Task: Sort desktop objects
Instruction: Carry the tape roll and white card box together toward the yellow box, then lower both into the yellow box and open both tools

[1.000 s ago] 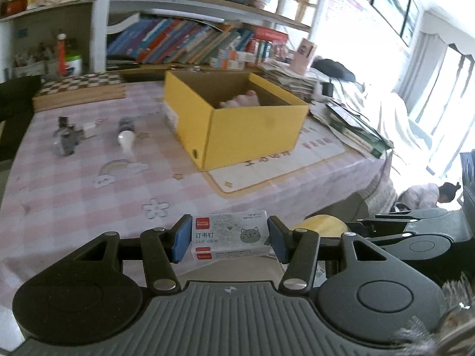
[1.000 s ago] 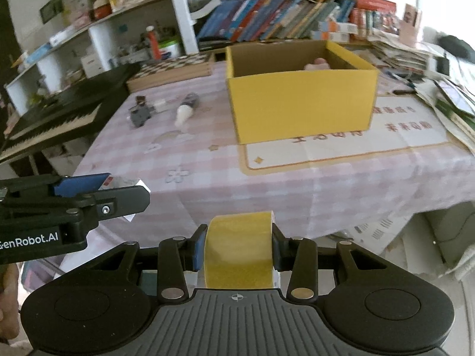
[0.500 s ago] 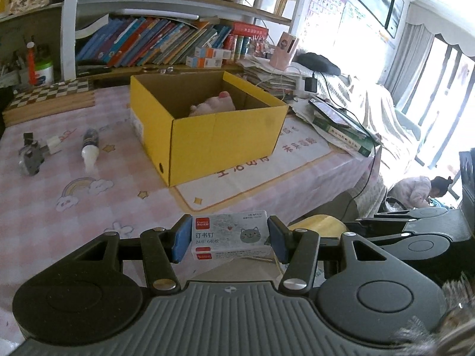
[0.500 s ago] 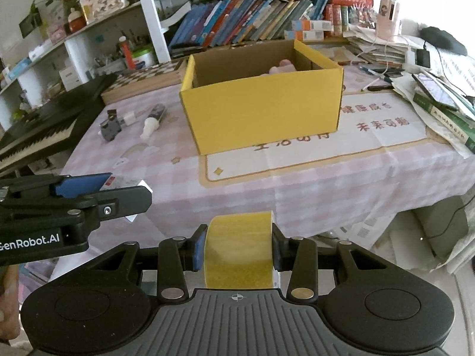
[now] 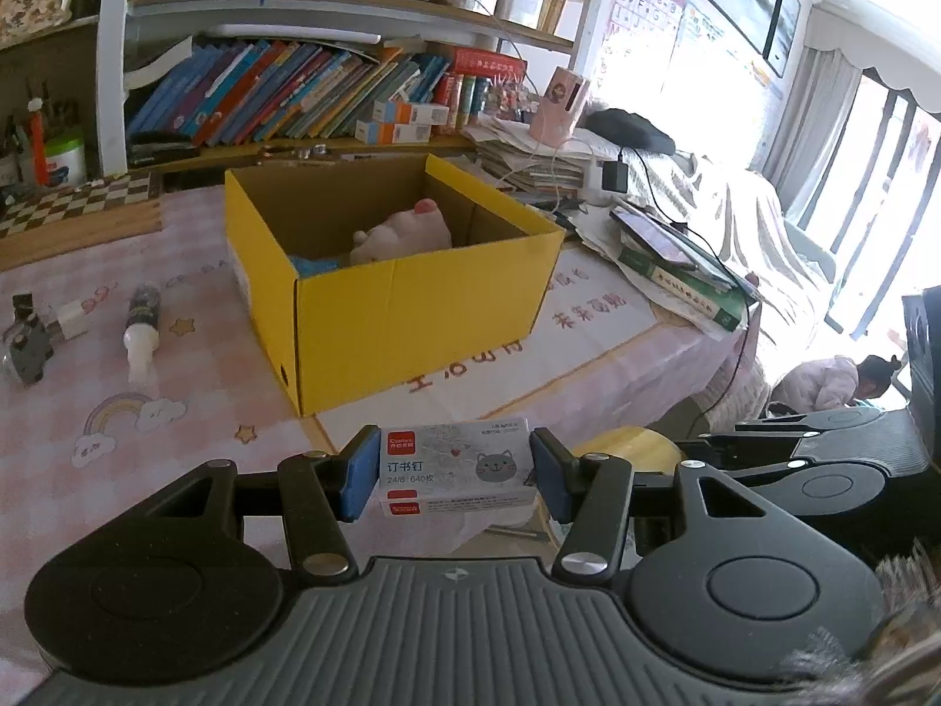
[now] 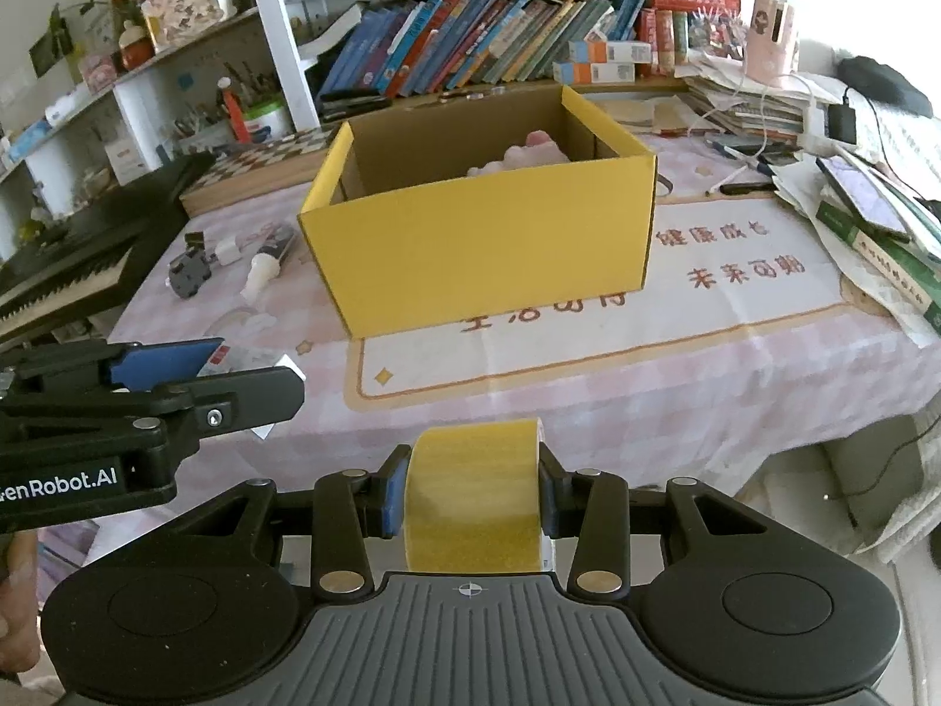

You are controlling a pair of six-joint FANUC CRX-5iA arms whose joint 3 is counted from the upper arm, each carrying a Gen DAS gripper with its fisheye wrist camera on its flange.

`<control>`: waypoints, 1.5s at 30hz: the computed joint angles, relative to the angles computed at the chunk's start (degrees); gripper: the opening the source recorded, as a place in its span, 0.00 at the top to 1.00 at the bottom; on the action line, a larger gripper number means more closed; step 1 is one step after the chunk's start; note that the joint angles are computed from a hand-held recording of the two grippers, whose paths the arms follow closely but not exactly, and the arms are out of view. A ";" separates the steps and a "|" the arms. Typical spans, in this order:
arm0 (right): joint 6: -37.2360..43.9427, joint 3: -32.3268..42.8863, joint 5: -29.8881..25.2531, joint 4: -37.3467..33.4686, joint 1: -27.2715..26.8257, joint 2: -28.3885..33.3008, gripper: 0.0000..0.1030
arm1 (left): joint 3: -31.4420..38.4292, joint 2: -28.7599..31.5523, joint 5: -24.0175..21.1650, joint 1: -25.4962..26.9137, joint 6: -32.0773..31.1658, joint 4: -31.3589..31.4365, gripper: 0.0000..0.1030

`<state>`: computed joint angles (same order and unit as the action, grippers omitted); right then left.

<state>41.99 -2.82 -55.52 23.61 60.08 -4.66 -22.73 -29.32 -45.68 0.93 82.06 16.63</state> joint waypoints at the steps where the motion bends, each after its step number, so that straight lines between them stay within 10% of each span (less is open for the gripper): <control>1: 0.74 0.27 0.22 -0.37 -0.46 0.17 0.60 | 0.54 0.58 0.44 -0.40 0.58 -0.61 0.50; 18: 19.13 10.64 9.00 -7.94 -11.50 5.72 0.60 | 14.36 11.32 7.96 -5.55 11.11 -14.52 0.50; 29: 36.04 23.74 13.87 -18.66 -16.87 13.22 0.61 | 27.09 20.50 3.78 -8.74 21.12 -29.93 0.50; 45: 54.33 46.12 -1.02 -32.06 -20.87 29.39 0.61 | 37.50 33.19 -7.64 -9.07 17.30 -33.15 0.50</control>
<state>96.31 43.30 -56.54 -8.45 39.20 24.73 14.76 3.87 -53.33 -8.14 99.36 -16.52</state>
